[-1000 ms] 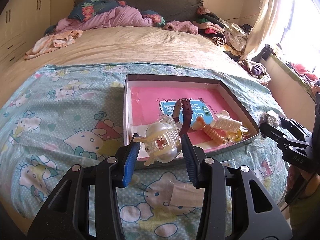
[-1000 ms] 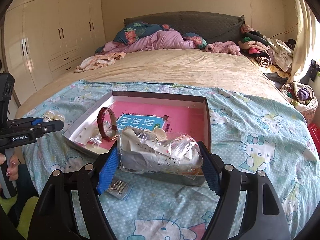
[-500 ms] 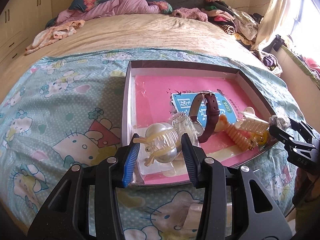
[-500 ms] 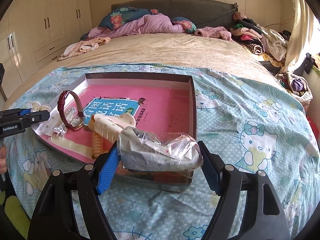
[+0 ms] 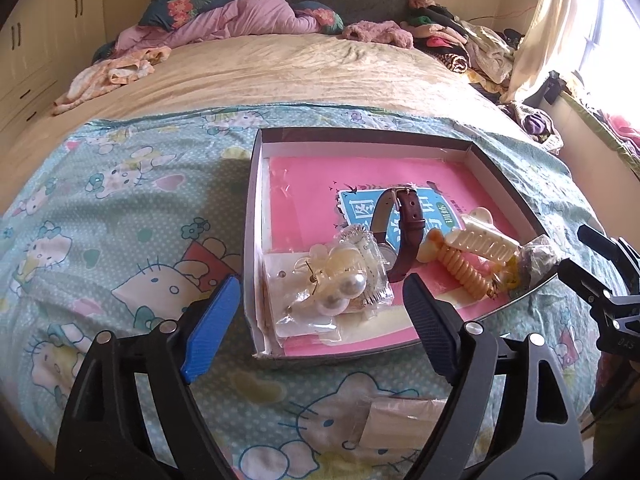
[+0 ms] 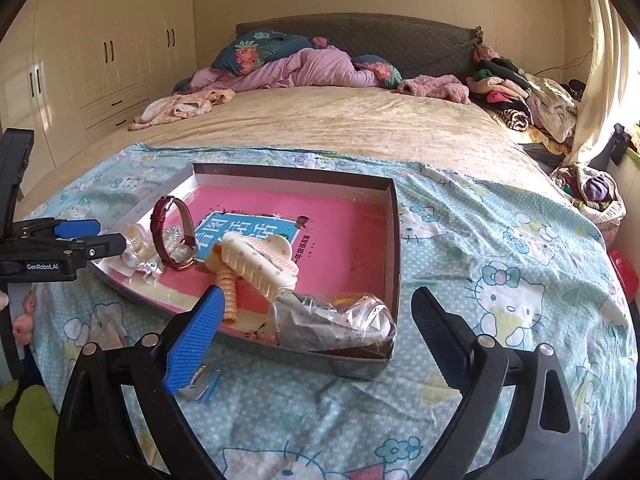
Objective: Organize jewelry
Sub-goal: 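Carry the pearl earrings and clear bag into the box and release both, then grasp the white card bag with the left gripper while the right gripper grasps the rhinestone pin case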
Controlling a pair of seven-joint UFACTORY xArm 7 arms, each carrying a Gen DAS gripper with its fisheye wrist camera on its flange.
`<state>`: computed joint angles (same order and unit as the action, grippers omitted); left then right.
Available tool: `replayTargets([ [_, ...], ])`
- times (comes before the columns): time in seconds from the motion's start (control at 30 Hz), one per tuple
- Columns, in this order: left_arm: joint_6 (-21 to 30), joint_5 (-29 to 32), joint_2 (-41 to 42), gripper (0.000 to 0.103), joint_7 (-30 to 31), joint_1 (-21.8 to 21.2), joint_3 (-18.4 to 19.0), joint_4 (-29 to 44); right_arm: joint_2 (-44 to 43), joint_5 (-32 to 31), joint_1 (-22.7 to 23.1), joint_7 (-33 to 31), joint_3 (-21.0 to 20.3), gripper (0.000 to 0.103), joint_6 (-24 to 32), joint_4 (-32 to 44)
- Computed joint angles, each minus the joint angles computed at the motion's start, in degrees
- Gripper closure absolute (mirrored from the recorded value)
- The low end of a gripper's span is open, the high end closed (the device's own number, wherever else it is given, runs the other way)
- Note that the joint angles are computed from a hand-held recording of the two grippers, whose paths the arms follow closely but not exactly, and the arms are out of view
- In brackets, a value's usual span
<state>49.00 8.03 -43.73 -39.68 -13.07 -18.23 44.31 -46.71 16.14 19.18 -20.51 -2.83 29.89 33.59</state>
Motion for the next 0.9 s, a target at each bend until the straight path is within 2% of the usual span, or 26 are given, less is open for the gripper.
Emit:
replayTargets([
  [0.23,2.2,-1.0,-4.1,0.017,-0.3,-1.3,-0.4,-0.6,-5.1,0.9,1.7,-0.4,-0.2,0.007,4.8,-1.4],
  [0.43,3.7,-3.3,-6.8,0.016,1.0,-4.0,-0.8,-1.8,-6.8,2.2,2.7,0.1,0.3,0.007,8.1,-2.2],
  [0.73,4.4,-8.2,-6.6,0.016,3.4,-9.1,-0.8,-5.1,-8.1,3.7,2.7,0.5,-0.2,0.007,12.2,-2.7],
  [0.83,3.6,-9.8,-5.5,0.010,4.0,-10.5,-0.5,-5.7,-8.1,4.0,2.6,0.0,-0.4,0.007,13.4,-2.6],
  [0.9,3.5,-10.3,-4.5,0.010,4.3,-11.0,-0.6,-5.7,-7.9,4.4,2.6,-0.1,-0.6,0.007,14.2,-2.4],
])
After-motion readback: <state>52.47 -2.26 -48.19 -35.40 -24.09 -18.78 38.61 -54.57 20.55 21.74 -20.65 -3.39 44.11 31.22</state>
